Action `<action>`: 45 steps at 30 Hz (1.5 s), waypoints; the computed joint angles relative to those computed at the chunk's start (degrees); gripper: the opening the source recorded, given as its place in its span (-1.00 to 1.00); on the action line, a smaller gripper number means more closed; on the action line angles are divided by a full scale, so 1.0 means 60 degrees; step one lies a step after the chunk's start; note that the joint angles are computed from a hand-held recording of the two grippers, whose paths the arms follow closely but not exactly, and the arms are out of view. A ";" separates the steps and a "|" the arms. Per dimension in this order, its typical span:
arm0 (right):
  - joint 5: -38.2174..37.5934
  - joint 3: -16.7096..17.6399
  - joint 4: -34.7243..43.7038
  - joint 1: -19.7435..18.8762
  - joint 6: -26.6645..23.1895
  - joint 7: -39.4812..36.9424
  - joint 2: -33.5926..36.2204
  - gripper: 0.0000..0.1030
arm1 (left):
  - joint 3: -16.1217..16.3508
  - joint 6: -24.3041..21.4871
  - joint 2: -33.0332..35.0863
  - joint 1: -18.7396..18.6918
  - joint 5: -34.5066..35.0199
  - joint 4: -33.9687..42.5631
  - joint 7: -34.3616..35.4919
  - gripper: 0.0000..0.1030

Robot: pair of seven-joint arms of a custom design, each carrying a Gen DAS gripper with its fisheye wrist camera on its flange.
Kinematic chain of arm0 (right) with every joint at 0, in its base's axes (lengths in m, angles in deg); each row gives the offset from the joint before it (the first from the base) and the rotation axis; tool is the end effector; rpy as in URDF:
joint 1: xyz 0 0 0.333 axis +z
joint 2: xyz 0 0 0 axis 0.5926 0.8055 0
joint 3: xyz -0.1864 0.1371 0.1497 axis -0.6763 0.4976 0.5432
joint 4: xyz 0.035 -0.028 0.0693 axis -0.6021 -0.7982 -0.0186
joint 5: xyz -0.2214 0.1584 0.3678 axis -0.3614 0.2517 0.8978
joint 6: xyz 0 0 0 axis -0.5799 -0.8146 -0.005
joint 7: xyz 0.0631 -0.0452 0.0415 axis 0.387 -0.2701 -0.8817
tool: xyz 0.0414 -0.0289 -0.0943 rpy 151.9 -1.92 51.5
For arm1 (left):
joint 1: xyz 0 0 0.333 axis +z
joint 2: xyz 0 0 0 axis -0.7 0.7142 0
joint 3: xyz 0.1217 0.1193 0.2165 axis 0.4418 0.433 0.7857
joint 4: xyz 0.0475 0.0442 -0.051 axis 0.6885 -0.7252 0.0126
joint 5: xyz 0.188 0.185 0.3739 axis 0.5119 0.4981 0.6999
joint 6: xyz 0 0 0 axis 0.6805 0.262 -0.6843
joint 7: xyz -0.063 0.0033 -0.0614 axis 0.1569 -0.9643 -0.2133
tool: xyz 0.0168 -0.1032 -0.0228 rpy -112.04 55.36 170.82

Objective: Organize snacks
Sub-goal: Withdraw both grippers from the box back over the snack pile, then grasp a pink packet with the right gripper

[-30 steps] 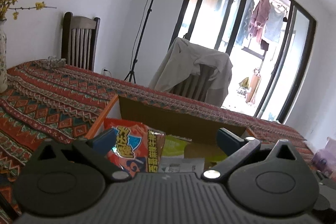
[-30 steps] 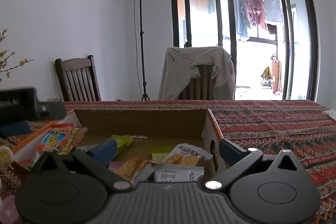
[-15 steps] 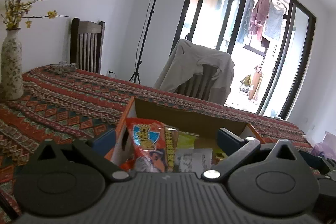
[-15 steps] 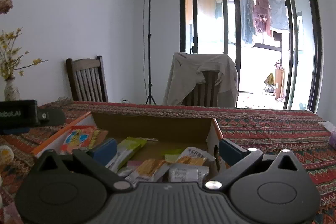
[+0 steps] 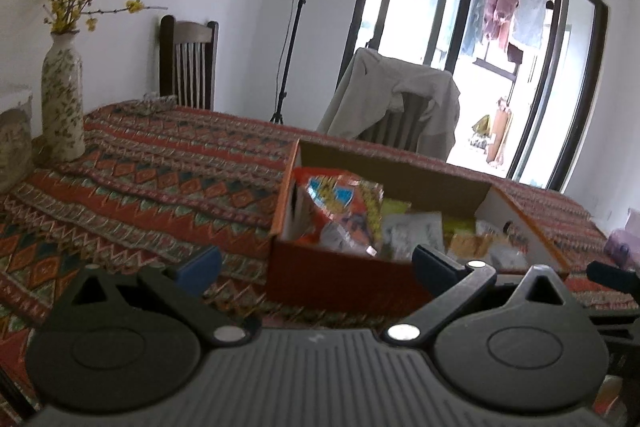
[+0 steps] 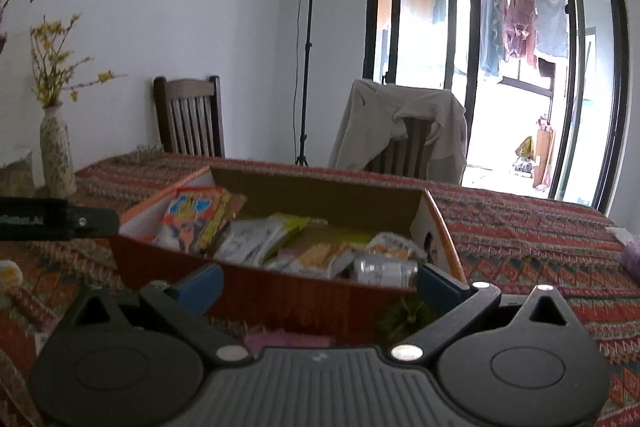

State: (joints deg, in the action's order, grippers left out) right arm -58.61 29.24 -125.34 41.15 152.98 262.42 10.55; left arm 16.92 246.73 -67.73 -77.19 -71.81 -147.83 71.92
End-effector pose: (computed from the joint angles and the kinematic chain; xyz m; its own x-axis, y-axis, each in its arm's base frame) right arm 0.3788 0.2505 0.4356 -0.1590 -0.9858 0.0531 -0.4196 0.0188 -0.9075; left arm 0.4630 -0.1485 0.4426 -0.2977 -0.9345 0.1952 -0.4826 -0.0292 -0.8754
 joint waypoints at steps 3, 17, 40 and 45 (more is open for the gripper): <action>0.0267 -0.0127 -0.0134 0.0267 -0.0215 -0.0228 -0.0032 1.00 | 0.0253 -0.0114 -0.0163 -0.0066 0.0075 -0.0230 0.0153 1.00; 0.1425 -0.0934 -0.0069 0.0732 -0.0792 -0.1941 0.0609 1.00 | 0.2448 0.0086 -0.0105 -0.1600 0.0382 -0.0387 0.0600 1.00; 0.2782 -0.1370 0.0918 0.0826 -0.0254 -0.3179 0.2388 0.62 | 0.3254 -0.0055 -0.0328 -0.2376 -0.0394 -0.0371 0.1201 1.00; 0.2615 -0.1281 0.0766 0.0747 0.0093 -0.2934 0.2369 0.26 | 0.3417 -0.0137 -0.0388 -0.2531 -0.0491 -0.0351 0.1325 1.00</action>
